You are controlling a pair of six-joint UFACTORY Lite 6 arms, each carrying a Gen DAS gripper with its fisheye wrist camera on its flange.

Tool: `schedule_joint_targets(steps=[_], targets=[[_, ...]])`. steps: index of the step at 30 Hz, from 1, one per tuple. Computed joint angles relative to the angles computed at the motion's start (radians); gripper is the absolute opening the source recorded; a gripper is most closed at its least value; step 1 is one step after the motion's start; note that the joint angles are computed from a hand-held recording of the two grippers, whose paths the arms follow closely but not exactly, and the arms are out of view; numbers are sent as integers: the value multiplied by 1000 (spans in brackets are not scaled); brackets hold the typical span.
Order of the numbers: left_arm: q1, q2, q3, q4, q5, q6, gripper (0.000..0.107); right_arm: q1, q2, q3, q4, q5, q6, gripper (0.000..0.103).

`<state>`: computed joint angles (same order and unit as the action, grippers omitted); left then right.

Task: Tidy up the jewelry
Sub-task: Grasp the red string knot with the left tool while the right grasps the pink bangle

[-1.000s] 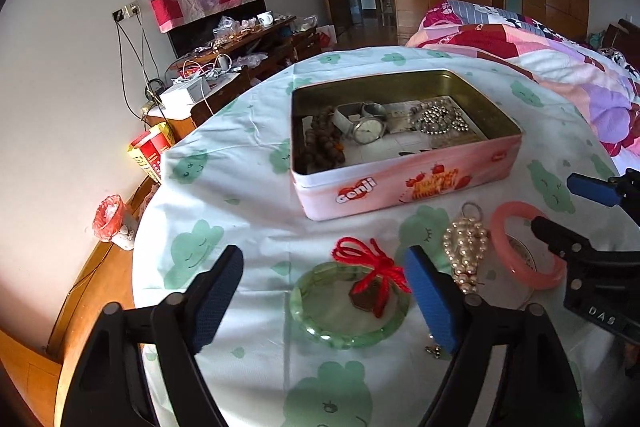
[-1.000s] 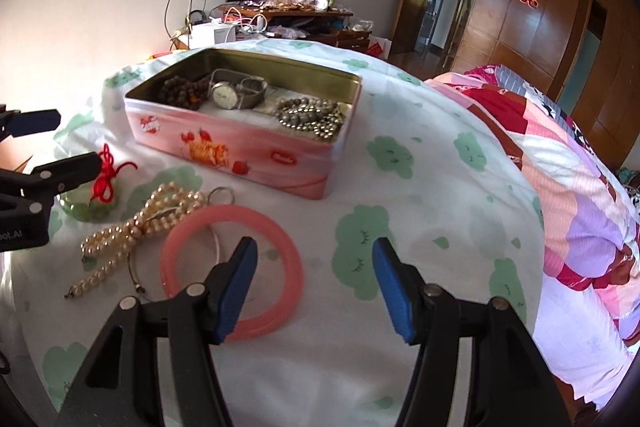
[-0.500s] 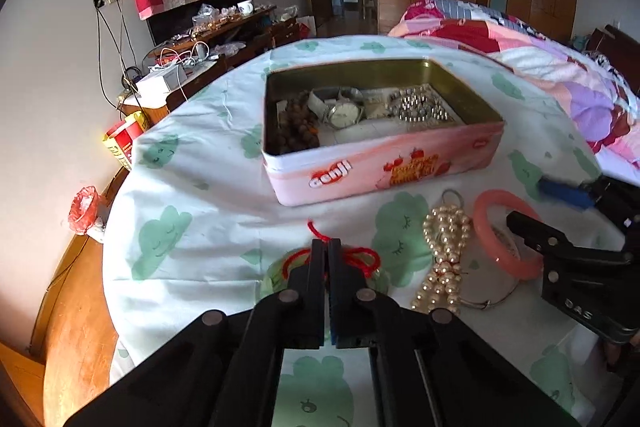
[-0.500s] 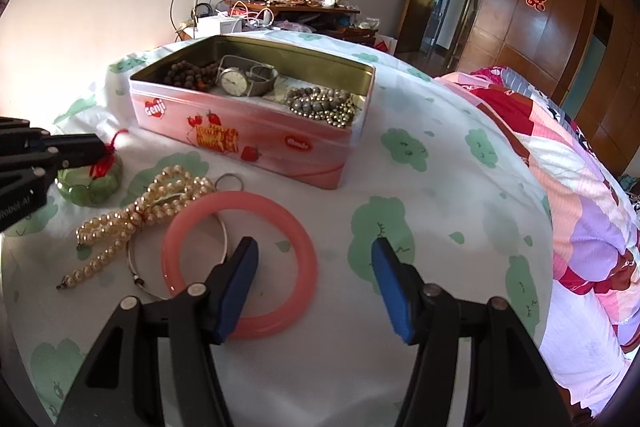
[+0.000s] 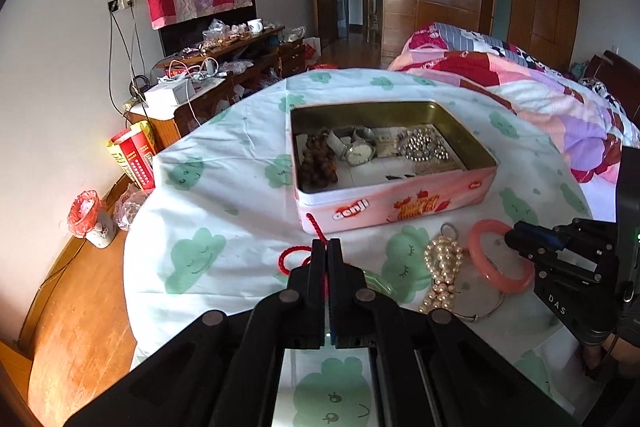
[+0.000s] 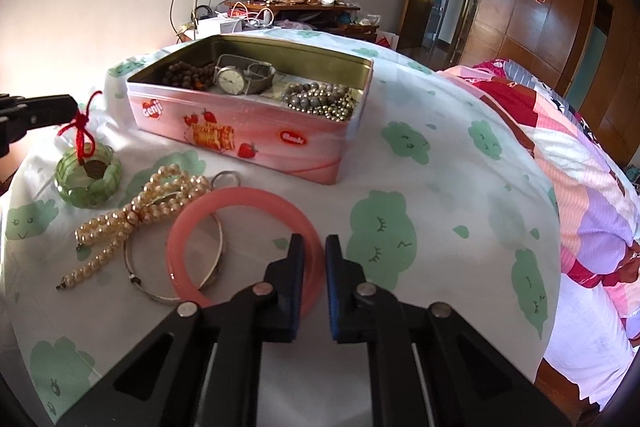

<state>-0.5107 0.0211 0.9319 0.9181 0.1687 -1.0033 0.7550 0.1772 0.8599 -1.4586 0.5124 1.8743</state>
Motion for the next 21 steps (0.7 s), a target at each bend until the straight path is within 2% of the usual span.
schedule_joint_targets(steps=[5, 8, 11, 21], targets=[[-6, -45, -16, 83, 19, -72, 0, -1, -20, -9, -11, 8, 7, 11], [-6, -60, -15, 66, 24, -54, 0, 11, -35, -12, -12, 24, 8, 11], [-10, -81, -21, 140, 43, -118, 0, 22, -54, -15, -9, 42, 1, 11], [23, -128, -15, 30, 34, -11, 0, 53, -117, -26, -23, 111, 2, 11]])
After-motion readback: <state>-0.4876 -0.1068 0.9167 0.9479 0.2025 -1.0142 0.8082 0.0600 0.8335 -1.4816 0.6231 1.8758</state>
